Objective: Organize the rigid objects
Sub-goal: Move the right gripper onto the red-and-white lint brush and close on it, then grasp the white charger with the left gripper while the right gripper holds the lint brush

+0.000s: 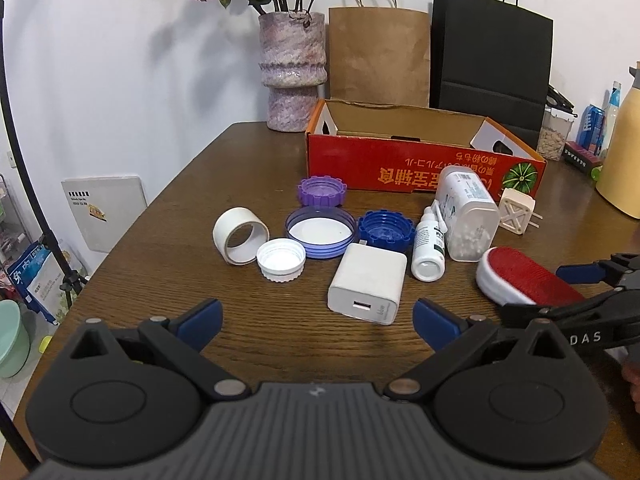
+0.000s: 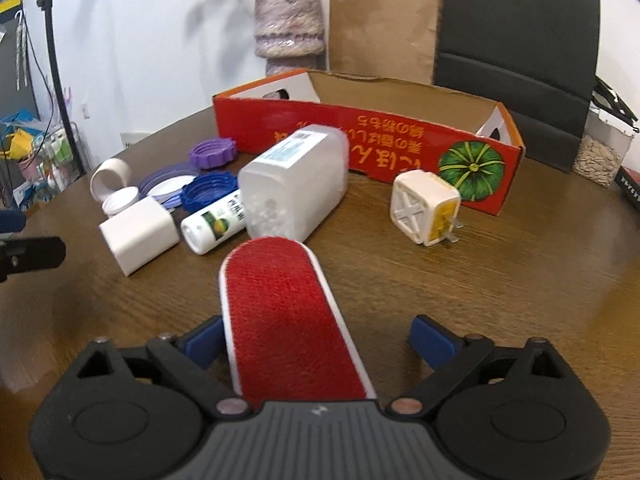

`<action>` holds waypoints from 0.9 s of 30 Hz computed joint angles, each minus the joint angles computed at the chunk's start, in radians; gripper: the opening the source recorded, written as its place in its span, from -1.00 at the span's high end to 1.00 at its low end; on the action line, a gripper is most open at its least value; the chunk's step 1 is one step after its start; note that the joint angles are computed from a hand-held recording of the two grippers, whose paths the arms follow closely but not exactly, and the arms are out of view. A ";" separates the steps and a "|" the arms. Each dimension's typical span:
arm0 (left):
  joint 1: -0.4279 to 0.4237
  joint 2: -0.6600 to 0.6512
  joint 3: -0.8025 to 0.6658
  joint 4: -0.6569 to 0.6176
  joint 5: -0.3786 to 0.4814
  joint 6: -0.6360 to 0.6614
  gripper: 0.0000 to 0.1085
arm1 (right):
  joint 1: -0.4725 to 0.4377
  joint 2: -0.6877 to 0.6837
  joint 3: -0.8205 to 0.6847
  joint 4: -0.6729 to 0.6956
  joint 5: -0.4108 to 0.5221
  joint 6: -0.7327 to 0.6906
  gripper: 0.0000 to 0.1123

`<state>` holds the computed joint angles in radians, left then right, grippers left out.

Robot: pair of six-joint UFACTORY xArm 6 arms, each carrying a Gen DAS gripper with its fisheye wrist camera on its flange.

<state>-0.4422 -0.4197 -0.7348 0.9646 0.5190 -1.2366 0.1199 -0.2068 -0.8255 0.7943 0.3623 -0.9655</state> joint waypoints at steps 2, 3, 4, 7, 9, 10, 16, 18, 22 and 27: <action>0.004 0.011 -0.006 0.000 -0.005 0.004 -0.90 | 0.001 -0.004 0.005 0.035 -0.012 -0.028 -0.48; 0.005 0.017 -0.010 0.002 -0.006 0.003 -0.90 | 0.000 -0.007 0.007 0.055 -0.017 -0.044 -0.28; 0.006 0.023 -0.014 0.003 -0.009 0.005 -0.90 | -0.002 -0.010 0.008 0.070 -0.019 -0.054 -0.07; 0.013 0.042 -0.023 0.000 -0.025 0.014 -0.90 | -0.010 -0.009 0.004 0.111 -0.022 -0.073 -0.05; 0.018 0.054 -0.030 -0.002 -0.036 0.020 -0.90 | -0.006 -0.009 0.007 0.131 -0.038 -0.085 -0.05; 0.020 0.061 -0.033 -0.004 -0.040 0.025 -0.90 | -0.001 -0.011 0.012 0.140 -0.052 -0.091 -0.04; 0.032 0.110 -0.062 -0.016 -0.057 0.045 -0.90 | 0.020 -0.016 0.028 0.191 -0.119 -0.127 -0.03; 0.038 0.126 -0.072 -0.019 -0.062 0.052 -0.90 | 0.024 -0.018 0.031 0.206 -0.134 -0.135 -0.03; 0.048 0.162 -0.094 -0.037 -0.076 0.080 -0.90 | 0.029 -0.022 0.031 0.261 -0.159 -0.177 -0.03; 0.054 0.213 -0.131 -0.023 -0.085 0.087 -0.90 | 0.029 -0.019 0.032 0.260 -0.174 -0.165 -0.03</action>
